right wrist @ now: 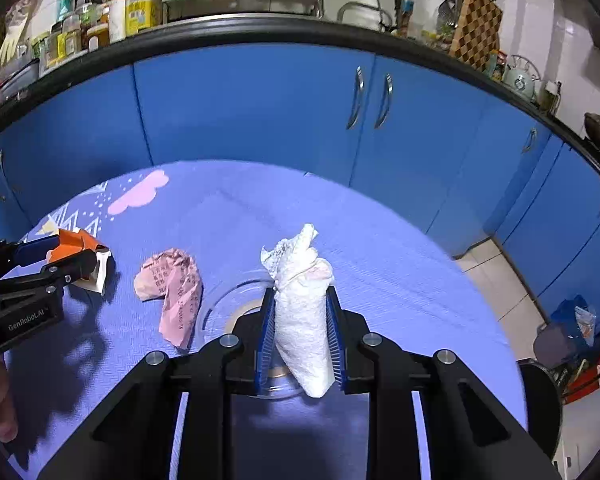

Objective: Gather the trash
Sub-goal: 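Grasp the orange-and-white carton with the left gripper while the right grasps the white plastic bag, then carry the orange carton and white plastic bag over the black bin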

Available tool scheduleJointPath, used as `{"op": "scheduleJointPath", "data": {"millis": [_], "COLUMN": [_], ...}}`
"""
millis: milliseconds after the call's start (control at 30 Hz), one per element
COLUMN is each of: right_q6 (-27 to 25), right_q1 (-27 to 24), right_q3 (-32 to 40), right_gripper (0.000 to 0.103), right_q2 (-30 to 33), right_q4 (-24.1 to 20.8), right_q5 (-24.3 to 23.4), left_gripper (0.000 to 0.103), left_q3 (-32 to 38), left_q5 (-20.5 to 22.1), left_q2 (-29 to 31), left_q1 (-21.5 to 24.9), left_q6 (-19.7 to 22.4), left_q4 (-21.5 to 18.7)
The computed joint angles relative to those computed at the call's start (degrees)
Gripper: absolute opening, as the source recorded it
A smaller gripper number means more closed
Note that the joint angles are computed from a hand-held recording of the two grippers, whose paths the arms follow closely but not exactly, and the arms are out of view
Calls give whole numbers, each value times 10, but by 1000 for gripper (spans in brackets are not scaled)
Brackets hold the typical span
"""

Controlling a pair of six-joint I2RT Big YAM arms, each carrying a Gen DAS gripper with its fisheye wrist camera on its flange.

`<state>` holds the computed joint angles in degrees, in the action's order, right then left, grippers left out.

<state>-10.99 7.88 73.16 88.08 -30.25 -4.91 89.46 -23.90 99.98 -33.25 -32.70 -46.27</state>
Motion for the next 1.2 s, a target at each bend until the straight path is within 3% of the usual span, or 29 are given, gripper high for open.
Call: {"op": "scheduleJointPath", "data": {"millis": [500, 1200], "right_q6": [8, 15], "right_q1": [-69, -174], "right_q3": [-21, -53], "right_gripper": [24, 24], "right_q2": [-69, -121], "right_q4": [6, 13], "right_q5": [-5, -42], "left_gripper": [58, 58], "left_q3": [116, 273], "left_q5": [-39, -36], "left_q2": [32, 125], "left_q1": [-61, -129], "left_q6": [48, 85], "left_q4": [-16, -58]}}
